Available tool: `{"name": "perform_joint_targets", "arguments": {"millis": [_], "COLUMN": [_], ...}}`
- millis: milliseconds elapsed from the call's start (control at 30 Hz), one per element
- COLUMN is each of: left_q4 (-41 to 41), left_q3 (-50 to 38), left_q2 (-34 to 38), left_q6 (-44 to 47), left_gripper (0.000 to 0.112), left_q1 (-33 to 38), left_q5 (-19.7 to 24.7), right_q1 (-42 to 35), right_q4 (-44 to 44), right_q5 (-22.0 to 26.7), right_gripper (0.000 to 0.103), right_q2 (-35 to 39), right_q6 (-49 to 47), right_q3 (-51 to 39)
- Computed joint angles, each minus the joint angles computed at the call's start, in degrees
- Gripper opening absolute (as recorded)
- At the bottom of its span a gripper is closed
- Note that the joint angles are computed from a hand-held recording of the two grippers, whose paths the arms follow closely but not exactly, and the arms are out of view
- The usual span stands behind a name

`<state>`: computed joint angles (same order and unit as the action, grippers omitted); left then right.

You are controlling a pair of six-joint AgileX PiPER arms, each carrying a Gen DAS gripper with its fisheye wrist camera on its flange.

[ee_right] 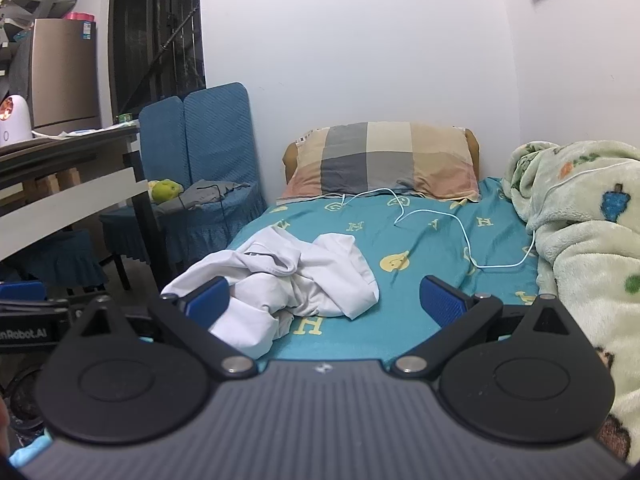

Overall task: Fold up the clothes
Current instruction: 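Move both grippers toward the crumpled white T-shirt on the bed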

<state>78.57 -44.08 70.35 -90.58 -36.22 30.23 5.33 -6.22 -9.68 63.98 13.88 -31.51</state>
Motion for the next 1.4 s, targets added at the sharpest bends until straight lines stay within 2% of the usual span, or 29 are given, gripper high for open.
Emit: {"name": "perform_joint_targets", "arguments": {"millis": [200, 333, 500, 1067, 1267, 1400], "left_q4": [-1.9, -2.9, -4.2, -4.9, -5.1, -7.5], "left_q3": [-0.4, 0.2, -0.4, 0.5, 0.3, -1.9], "left_q2": [-1.5, -3.8, -3.4, -4.1, -3.8, -1.4], "left_q6": [3.1, 4.1, 6.6, 7.3, 8.0, 12.2], "left_gripper": [0.103, 0.103, 0.103, 0.103, 0.103, 0.103], "left_q1": [-0.7, -3.3, -3.5, -1.4, -0.8, 1.4], "left_q5": [0.8, 3.9, 4.2, 1.6, 1.1, -2.5], "right_q1": [-0.9, -1.4, -0.1, 0.2, -1.3, -2.5], "right_q4": [-4.2, -6.3, 1.4, 9.0, 1.4, -3.5], "right_q5": [-0.8, -1.3, -1.0, -0.1, 0.3, 1.0], "right_gripper": [0.103, 0.103, 0.103, 0.103, 0.103, 0.103], "right_q2": [0.4, 0.6, 0.1, 0.7, 0.4, 0.1], "right_q6": [3.7, 5.5, -2.1, -8.6, -0.2, 5.3], "right_q3": [0.0, 0.1, 0.6, -0.2, -0.3, -0.5]}}
